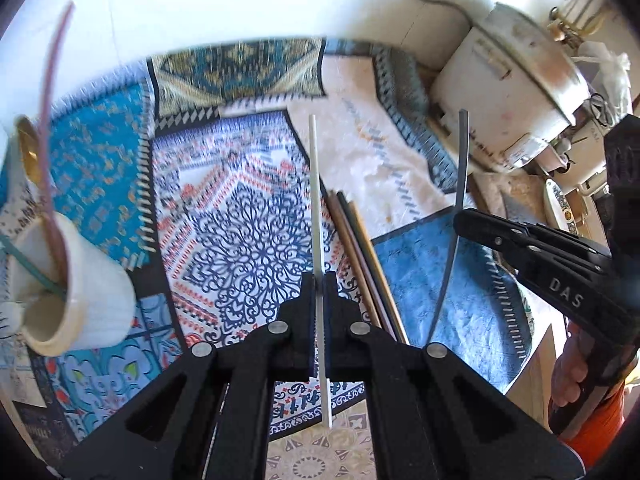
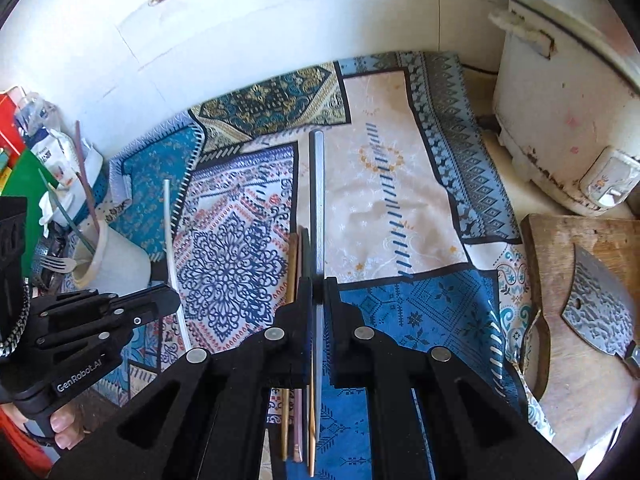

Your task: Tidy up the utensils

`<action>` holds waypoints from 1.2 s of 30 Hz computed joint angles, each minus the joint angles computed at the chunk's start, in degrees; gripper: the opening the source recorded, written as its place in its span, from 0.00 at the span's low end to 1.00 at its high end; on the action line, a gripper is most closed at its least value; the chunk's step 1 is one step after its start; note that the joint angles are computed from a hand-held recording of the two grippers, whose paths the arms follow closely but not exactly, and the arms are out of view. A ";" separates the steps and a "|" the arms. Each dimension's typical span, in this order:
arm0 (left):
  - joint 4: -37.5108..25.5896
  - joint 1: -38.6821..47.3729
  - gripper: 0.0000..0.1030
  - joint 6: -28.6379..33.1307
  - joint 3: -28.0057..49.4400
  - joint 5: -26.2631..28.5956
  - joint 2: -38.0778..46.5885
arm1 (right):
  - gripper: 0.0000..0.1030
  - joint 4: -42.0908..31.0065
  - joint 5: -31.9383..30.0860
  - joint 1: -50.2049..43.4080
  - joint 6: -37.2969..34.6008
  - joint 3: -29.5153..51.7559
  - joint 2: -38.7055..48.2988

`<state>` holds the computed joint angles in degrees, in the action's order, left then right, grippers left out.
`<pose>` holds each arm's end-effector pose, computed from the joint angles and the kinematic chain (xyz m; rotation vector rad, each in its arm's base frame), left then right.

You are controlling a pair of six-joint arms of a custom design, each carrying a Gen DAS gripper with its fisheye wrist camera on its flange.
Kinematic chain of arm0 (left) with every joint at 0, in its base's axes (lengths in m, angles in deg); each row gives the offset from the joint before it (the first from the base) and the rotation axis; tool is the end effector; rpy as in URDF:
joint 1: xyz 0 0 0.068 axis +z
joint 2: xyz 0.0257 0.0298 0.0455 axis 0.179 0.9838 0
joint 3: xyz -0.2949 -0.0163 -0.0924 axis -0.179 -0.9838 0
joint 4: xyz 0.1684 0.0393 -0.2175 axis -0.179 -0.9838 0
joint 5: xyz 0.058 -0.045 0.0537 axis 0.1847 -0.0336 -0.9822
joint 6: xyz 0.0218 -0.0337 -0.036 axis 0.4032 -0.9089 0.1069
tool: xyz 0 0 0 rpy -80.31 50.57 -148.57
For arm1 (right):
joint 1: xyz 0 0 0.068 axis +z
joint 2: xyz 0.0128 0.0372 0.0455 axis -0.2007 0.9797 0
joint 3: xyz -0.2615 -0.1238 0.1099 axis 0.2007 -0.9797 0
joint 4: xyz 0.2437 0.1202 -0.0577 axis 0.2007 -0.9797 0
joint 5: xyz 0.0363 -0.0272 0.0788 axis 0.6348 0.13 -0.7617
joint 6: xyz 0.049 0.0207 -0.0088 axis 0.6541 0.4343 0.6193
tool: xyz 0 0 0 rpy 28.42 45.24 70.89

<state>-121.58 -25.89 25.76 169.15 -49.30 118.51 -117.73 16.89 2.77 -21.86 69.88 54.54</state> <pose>0.3199 -0.2387 0.2998 0.3662 2.6723 -0.4743 0.2584 0.0662 0.3233 0.0710 2.6655 0.1870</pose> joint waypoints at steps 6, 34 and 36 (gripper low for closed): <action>0.15 -0.01 0.00 0.33 -0.40 -1.78 -4.38 | 0.04 -0.56 2.34 2.83 0.66 1.97 -1.80; -3.80 1.04 0.20 -1.76 -0.32 -6.62 -3.31 | 0.38 -2.37 -0.39 0.61 -8.02 3.20 6.25; -3.82 1.27 0.23 -2.28 0.04 -6.63 -2.15 | 0.42 -2.02 -0.54 0.36 -9.76 4.62 9.23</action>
